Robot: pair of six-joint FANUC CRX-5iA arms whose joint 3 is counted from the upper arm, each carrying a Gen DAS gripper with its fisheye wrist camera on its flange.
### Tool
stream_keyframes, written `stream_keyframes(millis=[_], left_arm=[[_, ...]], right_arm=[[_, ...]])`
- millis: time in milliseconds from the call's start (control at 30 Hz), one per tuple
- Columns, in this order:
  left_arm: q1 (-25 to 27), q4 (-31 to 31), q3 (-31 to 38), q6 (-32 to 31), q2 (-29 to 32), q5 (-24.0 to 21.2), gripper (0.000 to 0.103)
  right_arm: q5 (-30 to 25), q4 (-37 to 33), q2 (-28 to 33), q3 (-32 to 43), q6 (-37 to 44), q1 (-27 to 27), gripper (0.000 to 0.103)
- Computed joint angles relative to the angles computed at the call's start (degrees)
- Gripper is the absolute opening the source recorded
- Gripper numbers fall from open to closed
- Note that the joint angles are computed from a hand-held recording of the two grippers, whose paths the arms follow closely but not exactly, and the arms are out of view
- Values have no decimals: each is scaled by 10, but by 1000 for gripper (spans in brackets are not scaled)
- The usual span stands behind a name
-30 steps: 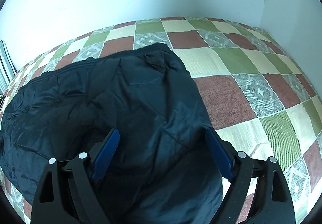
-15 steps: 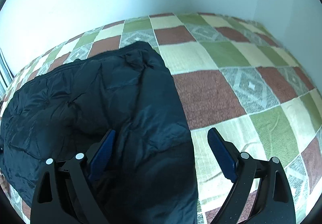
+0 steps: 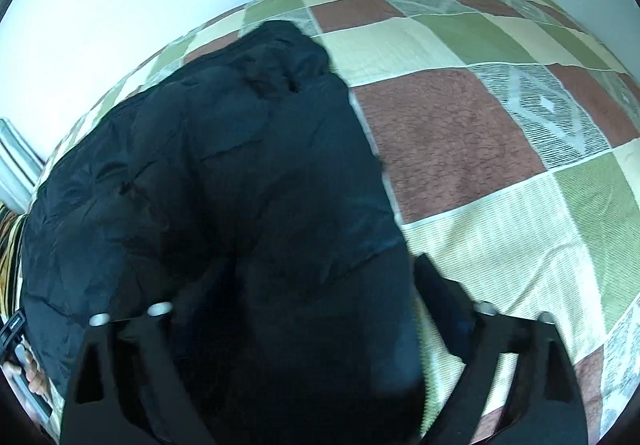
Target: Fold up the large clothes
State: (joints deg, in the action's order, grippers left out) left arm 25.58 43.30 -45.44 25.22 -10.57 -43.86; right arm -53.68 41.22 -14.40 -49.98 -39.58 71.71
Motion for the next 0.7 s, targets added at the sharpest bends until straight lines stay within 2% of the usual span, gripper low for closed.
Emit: stream_keyframes(millis=[33,67,167,233,267,433,567,700], left_arm=[[-1,-2,-1,-2,-3,0,53],[-1,0,-3,-2,-7,1,50],[6,14,-8,-12,-12,-6,38],[13,20,-13,-24,-21,-13,27],[16,23,-16,-31,-26,-17,26],[32,24,-17,-42,-41,-32,18],[53,14,-20,-49,-56,-40,17],[101,2,-26,-65,-77,-70,17]], right_arm=[[15,12,-3,-5,-10,-2,57],[26,18,-4,-7,-18,-2,50],[26,28,3,-2,-35,2,36],[22,34,2,-2,-45,7,31],[19,38,2,0,-49,10,28],[11,46,1,3,-63,26,22],[8,53,4,7,-76,44,21],[7,61,12,12,-106,75,20]])
